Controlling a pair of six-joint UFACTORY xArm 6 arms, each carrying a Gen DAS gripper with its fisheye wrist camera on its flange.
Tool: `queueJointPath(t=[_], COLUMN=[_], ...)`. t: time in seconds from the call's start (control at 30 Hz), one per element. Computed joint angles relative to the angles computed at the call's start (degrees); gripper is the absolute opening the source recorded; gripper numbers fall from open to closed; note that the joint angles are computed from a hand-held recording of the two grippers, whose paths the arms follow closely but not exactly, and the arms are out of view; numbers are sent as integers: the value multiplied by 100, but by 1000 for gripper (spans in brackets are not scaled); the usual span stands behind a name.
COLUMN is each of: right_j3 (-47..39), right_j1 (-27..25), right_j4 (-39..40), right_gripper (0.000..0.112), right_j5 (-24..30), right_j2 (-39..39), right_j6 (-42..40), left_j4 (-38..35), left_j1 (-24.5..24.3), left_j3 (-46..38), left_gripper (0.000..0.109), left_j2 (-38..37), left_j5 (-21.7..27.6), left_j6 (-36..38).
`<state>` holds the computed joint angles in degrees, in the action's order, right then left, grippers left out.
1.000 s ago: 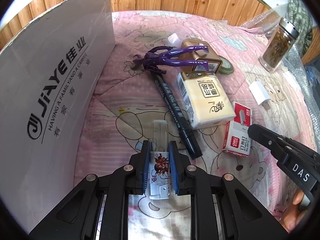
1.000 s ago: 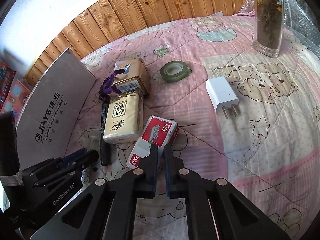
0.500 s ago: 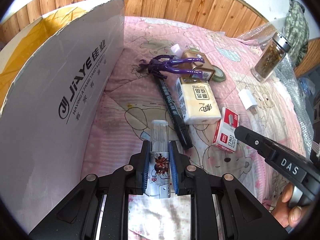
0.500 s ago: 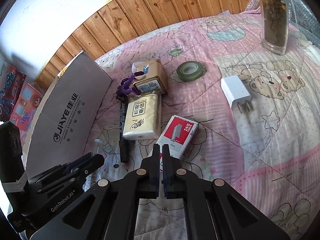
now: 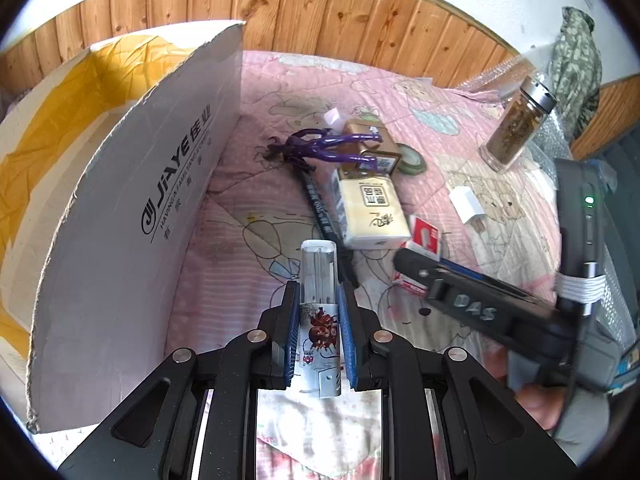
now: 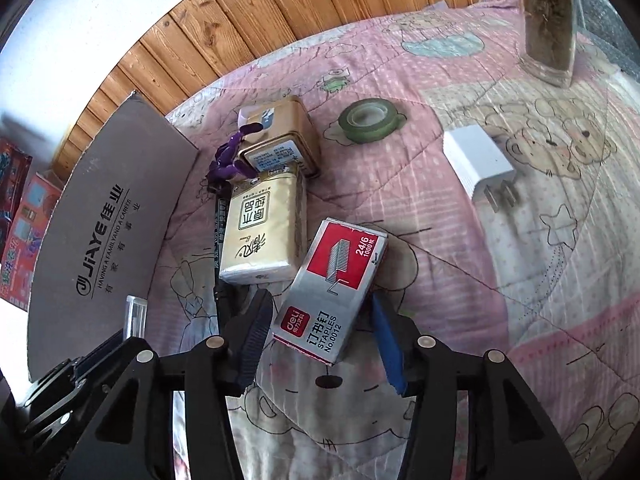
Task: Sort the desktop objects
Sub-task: 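Close the right tool on the red-white staples box and lift it, then carry the bottle and staples box toward the yellow-lined cardboard box with both tools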
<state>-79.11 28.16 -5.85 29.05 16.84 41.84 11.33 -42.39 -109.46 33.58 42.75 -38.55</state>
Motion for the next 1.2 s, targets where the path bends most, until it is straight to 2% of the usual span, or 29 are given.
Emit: queueJointPath(t=[0.07,0.17,0.27,0.57,0.87,1.2], right_j3=[-134,-232,-63,321,227,33], right_j1=[64,155,129,306,632,1040], right_j4=[-569,-1212,-1154,-1086,-1482,-1609], right_gripper=[54,46,40,40,40,40], right_j5=[176,456,441,582,772,747], right_j2=[86,116,-39,-524,-817,-937], right_j6=[194,340,430,558,697,714], left_j4=[26,21,79,269,441,704], left_j1=[-17,-22,-31,-33,-30,80], left_j3=[40,225,441,915,1355,1825], left_gripper=[19,19,19,19,19,20], left_j2=[-48,-208,-416,-885,-1344,-1830], left_j5=[-16,-82,-156,-235,-245,-145], left_j6=[15,0,-80,-345,-529,-817])
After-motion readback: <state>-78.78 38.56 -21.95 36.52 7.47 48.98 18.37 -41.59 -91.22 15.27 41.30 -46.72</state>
